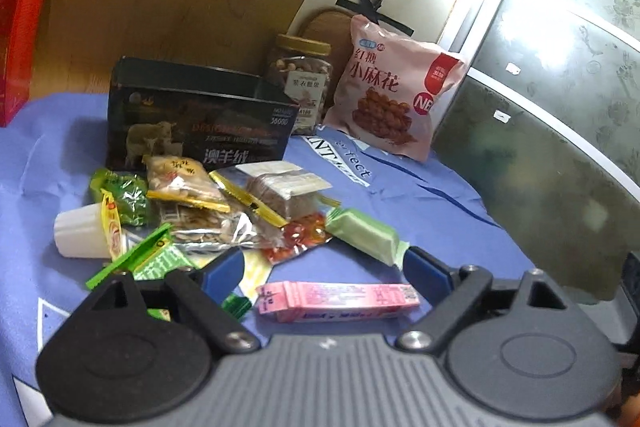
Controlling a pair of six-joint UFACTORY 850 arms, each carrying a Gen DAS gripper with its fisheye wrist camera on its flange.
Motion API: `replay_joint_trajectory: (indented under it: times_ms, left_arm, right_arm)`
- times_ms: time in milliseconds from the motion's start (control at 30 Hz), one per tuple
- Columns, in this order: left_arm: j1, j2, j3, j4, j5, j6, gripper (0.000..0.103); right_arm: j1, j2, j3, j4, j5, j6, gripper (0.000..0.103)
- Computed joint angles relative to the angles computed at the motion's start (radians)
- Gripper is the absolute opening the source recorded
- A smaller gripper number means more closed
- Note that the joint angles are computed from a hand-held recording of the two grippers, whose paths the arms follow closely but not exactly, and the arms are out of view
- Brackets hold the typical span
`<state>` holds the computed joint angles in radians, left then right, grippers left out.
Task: Organize snacks
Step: 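Move the left gripper toward the pink candy box on the cloth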
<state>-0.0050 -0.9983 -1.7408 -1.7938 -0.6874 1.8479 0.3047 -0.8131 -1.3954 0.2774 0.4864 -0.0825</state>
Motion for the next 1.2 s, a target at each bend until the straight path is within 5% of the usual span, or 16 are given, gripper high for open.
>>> replay_joint_trajectory:
  times_ms: [567,1200]
  left_arm:
    - [-0.012,0.074,0.095,-0.069,0.056,0.06,0.09]
    - [0.021,0.077,0.111,-0.148,0.089,0.113,0.09]
  right_arm:
    - [-0.024,0.031,0.098,-0.167,0.084,0.207,0.041]
    - [-0.024,0.002,0.064,-0.177,0.063,0.225,0.041]
